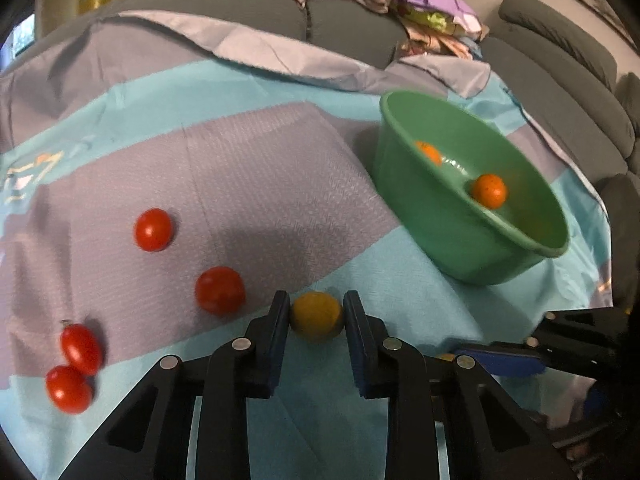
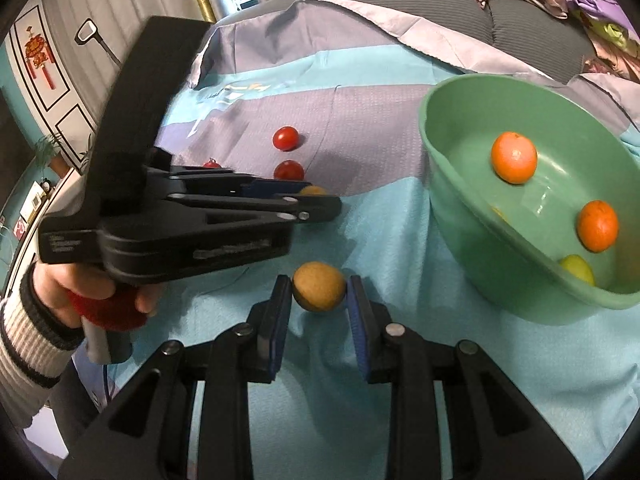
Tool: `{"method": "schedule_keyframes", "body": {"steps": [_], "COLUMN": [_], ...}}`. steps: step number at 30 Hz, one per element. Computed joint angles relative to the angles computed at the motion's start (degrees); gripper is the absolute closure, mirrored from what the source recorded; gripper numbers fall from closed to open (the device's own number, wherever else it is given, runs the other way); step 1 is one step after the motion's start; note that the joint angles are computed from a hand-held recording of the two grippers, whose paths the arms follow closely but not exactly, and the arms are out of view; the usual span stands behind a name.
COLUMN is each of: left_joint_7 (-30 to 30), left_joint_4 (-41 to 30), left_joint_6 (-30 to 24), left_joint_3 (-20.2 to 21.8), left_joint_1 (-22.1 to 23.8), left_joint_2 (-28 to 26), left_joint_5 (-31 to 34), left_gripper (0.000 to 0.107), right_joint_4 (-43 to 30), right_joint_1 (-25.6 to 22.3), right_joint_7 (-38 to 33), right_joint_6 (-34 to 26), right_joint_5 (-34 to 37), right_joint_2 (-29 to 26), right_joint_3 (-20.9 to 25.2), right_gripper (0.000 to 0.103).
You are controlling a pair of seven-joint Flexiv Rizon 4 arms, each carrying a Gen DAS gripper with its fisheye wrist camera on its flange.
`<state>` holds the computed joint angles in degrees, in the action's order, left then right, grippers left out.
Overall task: Organize fruits
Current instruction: 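Grasp a small tan fruit with the left gripper while the right gripper grasps another, then carry the tan fruit in the left gripper over the bowl while the right gripper carries its tan fruit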
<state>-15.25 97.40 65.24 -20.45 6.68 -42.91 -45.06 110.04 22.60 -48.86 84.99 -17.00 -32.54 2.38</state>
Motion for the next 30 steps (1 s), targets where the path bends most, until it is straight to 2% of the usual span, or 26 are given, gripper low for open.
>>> {"method": "schedule_keyframes", "body": {"steps": [6,11,15,22,30], "left_joint_7": [4.6,7.2,8.6,12.0,20.3], "left_joint_4": [5.6,9.5,11.9,14.8,17.3], "left_joint_6": [4.8,9.5,10.5,10.0,11.3], "left_joint_3": [-2.8,-3.1,-3.5,-1.0,1.4], "left_joint_1": [2.2,2.4,3.1,1.4,-2.2], "left_joint_2": [4.0,6.9,9.1,12.4,16.3], "left_joint_5": [-4.9,-8.4,-12.0,-18.7,-30.3], "left_gripper": [0.08,0.08,0.08,0.08,0.08], "right_joint_4": [1.5,3.1,3.9,6.0,8.2], "right_joint_1": [1.1,3.5,4.8,7.2,10.7], "right_joint_7": [0.9,2.5,3.6,5.6,8.5], "right_joint_6": [1.4,2.3,2.9,4.1,6.0], "right_joint_5": [-0.1,-1.6,-2.9,-5.6,-9.0], "right_joint_2": [1.3,3.2,4.4,6.8,9.2], "right_joint_3": [-1.1,-3.5,-4.9,-7.4,-11.6], "right_gripper": [0.074,0.074,0.074,0.074,0.074]}}
